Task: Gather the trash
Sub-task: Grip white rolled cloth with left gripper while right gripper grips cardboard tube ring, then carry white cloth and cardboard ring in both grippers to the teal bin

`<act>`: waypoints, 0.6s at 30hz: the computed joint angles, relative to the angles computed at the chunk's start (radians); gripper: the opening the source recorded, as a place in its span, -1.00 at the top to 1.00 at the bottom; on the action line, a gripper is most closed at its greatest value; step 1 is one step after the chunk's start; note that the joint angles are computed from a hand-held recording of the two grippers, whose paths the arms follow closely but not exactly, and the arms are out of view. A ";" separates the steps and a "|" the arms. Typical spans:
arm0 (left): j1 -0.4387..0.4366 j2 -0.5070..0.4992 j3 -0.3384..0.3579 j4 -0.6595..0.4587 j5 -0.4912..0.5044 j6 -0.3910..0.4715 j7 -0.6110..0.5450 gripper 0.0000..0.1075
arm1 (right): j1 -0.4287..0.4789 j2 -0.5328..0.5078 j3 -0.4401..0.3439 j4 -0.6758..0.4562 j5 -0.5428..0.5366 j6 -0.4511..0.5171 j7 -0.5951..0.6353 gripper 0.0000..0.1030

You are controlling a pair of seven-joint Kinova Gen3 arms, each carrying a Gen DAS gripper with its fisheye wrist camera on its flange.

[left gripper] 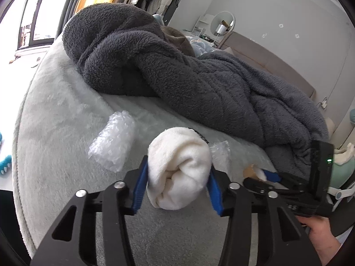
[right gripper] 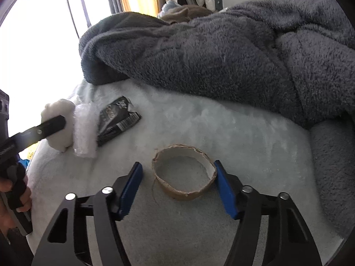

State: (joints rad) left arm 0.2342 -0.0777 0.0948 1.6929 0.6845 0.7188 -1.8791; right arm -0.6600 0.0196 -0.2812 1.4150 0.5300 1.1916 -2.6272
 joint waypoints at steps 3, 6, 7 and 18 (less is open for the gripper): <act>-0.004 -0.009 -0.021 0.004 0.054 0.023 -0.065 0.24 | 0.001 0.004 0.004 -0.012 -0.002 0.010 -0.004 -0.03; -0.008 -0.027 -0.029 0.007 0.070 0.034 -0.108 0.29 | -0.011 0.020 -0.001 -0.039 0.018 0.043 -0.003 0.00; -0.010 -0.032 -0.031 0.007 0.070 0.036 -0.114 0.29 | -0.016 0.025 0.000 -0.047 0.022 0.054 -0.002 0.00; -0.031 -0.086 -0.096 0.000 0.088 0.084 -0.196 0.30 | -0.093 0.082 0.020 -0.172 0.096 0.098 -0.030 0.00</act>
